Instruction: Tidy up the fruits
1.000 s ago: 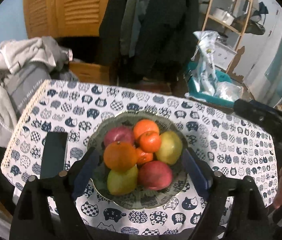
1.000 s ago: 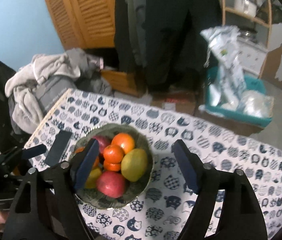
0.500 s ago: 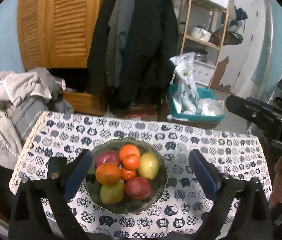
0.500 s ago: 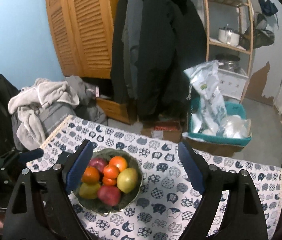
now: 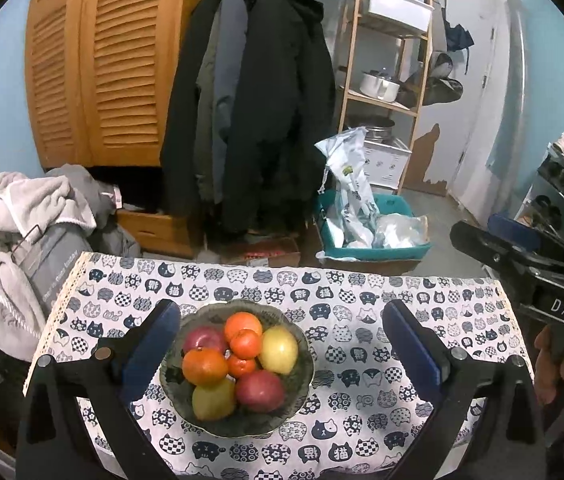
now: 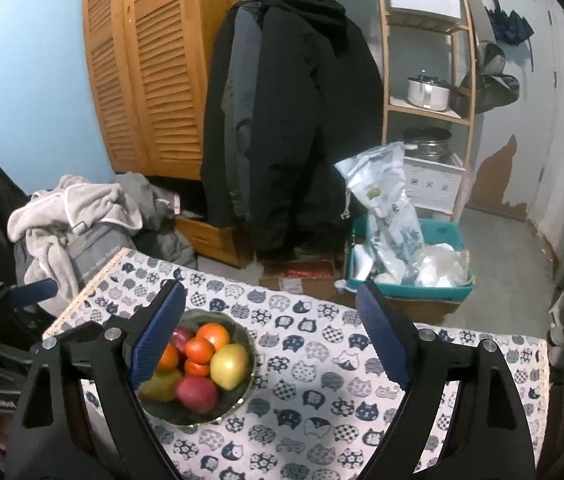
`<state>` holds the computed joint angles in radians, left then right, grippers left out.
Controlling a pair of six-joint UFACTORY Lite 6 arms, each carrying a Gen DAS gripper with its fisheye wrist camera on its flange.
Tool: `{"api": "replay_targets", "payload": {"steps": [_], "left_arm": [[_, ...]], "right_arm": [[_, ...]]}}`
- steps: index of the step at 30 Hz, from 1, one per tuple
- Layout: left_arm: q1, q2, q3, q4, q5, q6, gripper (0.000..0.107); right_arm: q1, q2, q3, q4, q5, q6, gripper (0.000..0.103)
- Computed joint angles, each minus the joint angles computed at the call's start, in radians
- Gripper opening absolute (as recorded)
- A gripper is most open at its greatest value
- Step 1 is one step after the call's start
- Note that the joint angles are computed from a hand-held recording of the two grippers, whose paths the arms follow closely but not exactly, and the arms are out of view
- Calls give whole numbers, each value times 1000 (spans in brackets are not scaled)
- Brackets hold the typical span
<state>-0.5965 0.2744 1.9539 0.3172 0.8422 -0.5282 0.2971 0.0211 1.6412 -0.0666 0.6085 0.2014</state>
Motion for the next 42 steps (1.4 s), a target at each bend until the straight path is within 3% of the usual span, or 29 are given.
{"api": "replay_targets", "payload": {"steps": [23,42], "left_arm": [[-52,78,102,73,44,-42,102],[-51,63,76,61,37,-51,102]], "right_arm": [[-88,-46,-79,107,0,-114,86],[-88,-60,-117,99,-17,-115,86]]}}
